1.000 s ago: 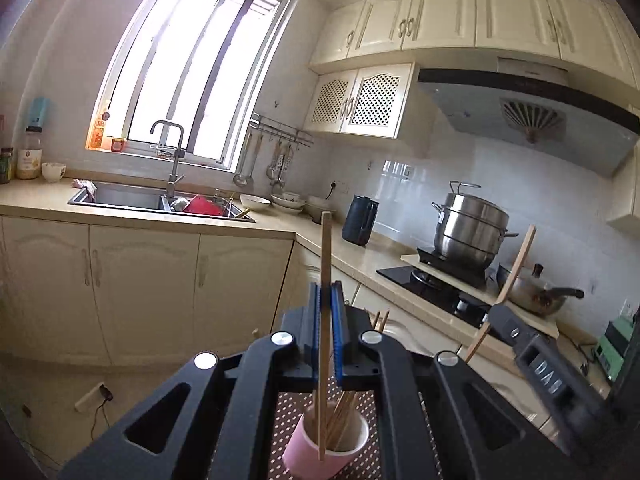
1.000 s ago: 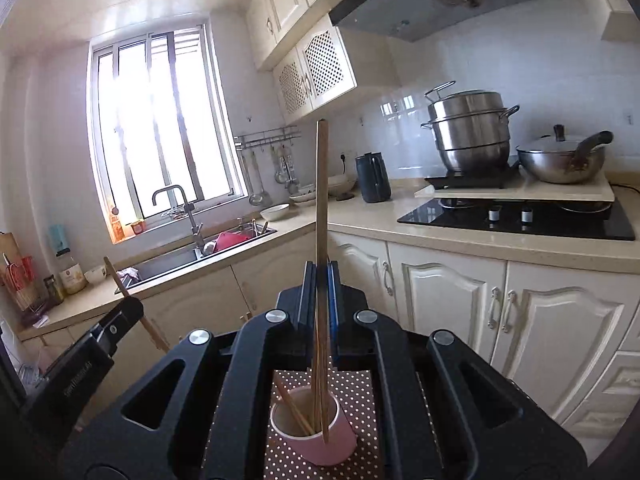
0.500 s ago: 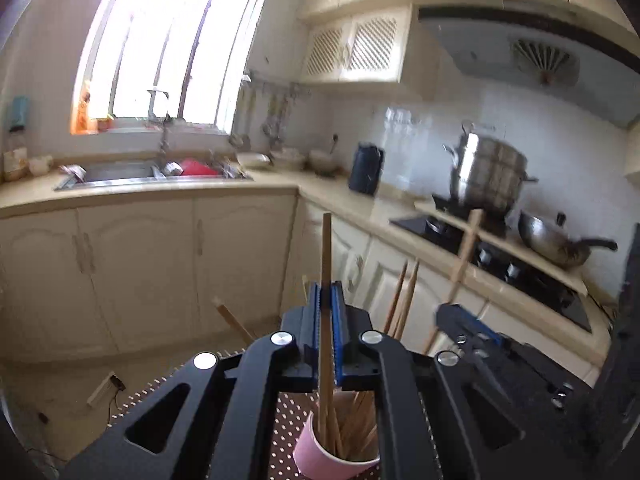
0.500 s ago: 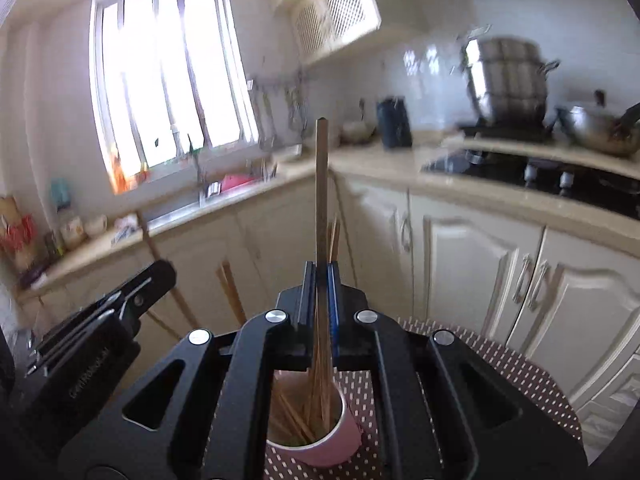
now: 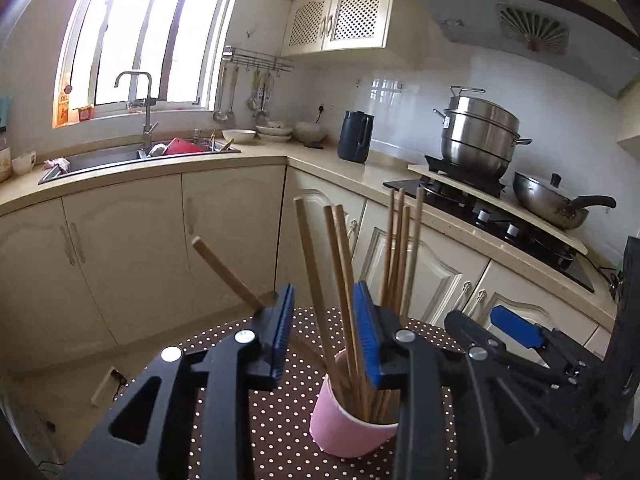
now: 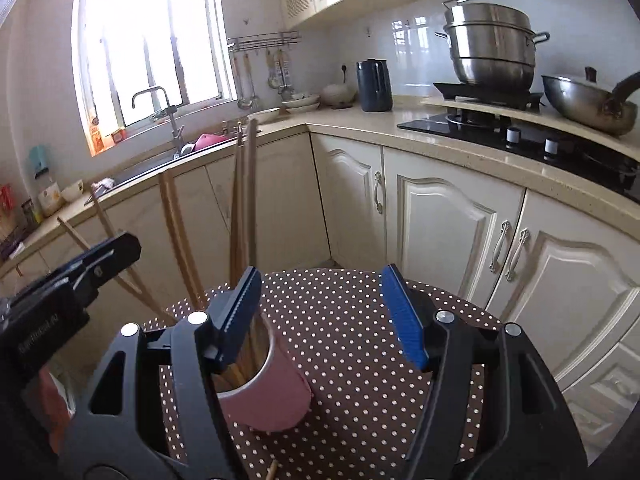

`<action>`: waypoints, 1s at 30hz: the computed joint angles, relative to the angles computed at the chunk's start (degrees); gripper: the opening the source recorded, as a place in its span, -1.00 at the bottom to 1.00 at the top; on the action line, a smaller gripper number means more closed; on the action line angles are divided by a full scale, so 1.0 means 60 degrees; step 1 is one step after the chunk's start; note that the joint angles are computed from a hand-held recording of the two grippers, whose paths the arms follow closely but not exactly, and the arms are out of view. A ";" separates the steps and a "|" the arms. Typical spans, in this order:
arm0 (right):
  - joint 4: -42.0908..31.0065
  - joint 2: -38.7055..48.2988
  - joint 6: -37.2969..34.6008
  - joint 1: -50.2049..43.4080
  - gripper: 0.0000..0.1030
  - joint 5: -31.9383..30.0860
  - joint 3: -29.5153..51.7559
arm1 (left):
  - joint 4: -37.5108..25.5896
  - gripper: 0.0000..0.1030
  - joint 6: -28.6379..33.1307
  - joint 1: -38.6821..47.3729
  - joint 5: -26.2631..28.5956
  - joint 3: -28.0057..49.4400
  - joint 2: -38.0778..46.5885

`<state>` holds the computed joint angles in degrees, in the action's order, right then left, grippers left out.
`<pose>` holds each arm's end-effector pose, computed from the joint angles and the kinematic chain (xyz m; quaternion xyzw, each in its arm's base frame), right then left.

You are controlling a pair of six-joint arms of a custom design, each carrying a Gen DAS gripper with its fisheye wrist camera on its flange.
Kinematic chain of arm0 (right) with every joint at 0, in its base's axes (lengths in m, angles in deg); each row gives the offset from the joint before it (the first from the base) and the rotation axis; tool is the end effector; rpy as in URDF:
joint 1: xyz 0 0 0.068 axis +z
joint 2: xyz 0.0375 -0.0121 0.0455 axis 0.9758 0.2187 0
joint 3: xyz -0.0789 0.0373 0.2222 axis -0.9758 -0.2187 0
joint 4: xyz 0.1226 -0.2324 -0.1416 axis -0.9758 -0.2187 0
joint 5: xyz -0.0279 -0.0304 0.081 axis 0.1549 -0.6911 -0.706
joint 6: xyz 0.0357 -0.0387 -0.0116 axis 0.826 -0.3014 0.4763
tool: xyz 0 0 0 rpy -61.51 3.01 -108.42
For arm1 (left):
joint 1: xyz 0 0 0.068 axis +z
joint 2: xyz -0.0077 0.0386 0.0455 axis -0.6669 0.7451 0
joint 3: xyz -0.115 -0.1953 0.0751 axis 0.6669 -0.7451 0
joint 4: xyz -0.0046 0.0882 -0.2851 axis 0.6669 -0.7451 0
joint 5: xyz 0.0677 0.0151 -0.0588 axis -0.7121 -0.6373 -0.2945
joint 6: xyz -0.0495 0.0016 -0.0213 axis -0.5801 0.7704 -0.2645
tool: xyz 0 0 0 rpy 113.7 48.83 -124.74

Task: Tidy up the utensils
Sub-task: 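Drop the sticks into the pink cup by opening both grippers, then move both tools back to the stick pile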

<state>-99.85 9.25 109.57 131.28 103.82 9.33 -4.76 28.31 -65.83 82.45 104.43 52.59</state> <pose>0.2070 0.2338 0.1236 0.1841 0.8330 -0.0217 0.5214 0.2767 -0.1289 0.1505 0.1768 0.8270 -0.1946 0.4970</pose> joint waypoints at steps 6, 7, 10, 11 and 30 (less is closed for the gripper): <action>-0.1228 -0.0180 0.1013 0.0523 0.22 0.0347 0.0191 | -0.0209 -0.24 -0.0018 -0.0089 -0.0151 -0.0554 -0.1059; -0.1376 -0.0189 0.1145 0.0584 0.22 0.0388 0.0220 | -0.0279 -0.24 -0.0021 -0.0099 -0.0171 -0.0625 -0.1232; -0.1914 -0.0209 0.1680 0.0849 0.22 0.0493 0.0338 | -0.0521 -0.24 0.0003 -0.0093 -0.0197 -0.0882 -0.1773; -0.2064 -0.0215 0.1825 0.0962 0.23 0.0545 0.0364 | -0.0607 -0.24 0.0007 -0.0075 -0.0201 -0.1019 -0.2010; -0.6031 0.1456 0.6327 0.2969 0.55 0.0685 0.2059 | -0.3205 -0.12 0.0329 0.0355 -0.0045 -0.3385 -0.6581</action>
<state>-136.04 17.99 147.54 149.09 107.93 21.69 -23.99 30.29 -63.70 82.18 84.12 13.11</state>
